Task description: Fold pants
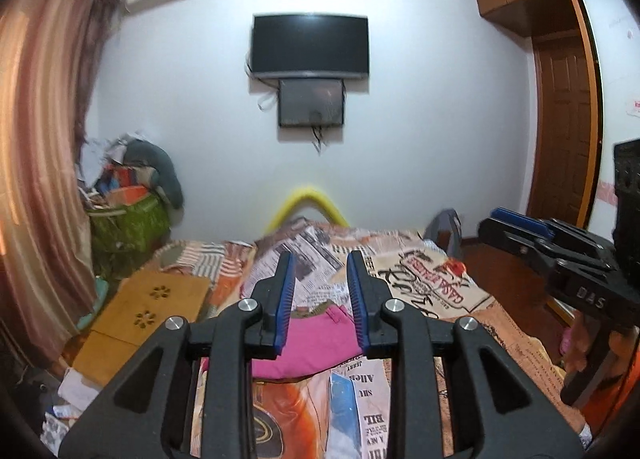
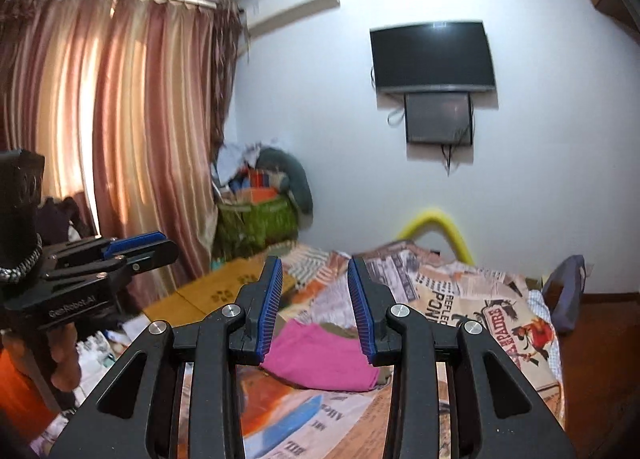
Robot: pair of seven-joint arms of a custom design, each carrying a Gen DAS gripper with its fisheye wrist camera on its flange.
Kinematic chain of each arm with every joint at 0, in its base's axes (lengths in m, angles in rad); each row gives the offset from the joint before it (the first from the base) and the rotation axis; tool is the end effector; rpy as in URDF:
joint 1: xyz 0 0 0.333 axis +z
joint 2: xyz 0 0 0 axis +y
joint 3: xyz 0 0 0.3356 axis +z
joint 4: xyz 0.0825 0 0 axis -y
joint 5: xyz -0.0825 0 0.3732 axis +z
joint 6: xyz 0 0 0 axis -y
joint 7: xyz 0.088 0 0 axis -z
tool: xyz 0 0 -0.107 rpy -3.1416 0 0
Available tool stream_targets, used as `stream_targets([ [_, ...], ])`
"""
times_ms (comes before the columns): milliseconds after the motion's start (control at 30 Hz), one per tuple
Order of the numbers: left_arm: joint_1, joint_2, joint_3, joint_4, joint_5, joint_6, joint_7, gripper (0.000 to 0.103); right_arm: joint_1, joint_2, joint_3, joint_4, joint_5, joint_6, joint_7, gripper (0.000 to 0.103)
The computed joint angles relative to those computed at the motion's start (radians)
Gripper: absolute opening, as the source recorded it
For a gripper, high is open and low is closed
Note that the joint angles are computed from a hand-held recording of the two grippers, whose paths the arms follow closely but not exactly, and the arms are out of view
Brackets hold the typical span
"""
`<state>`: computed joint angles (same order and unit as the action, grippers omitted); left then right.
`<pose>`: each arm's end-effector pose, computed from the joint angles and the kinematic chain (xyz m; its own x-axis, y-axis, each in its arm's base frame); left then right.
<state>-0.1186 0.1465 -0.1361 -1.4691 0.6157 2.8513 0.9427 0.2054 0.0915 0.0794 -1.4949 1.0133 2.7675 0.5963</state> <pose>0.6102 -0.1813 0.7581 -0.0847 -0.9964 0.0046 -0.2777 0.0192 -0.9605 0.6054 0.1360 0.7568 0.5558 -0.8274 -0.0806 -0.2150 -0.0494 -0.9754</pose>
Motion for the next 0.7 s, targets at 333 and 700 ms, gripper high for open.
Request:
stream_targets([
  [333,0.021,-0.197,-0.017,-0.239,0.343,0.073,-0.393,0.072,0.040,-0.129,-0.024,-0.165,0.205,0.050,-0.140,0.048],
  [700,0.077,-0.274,-0.073,-0.300,0.589,0.054,-0.643,0.100,0.082,-0.184,-0.042,-0.234,0.286,0.144,-0.196,0.091],
])
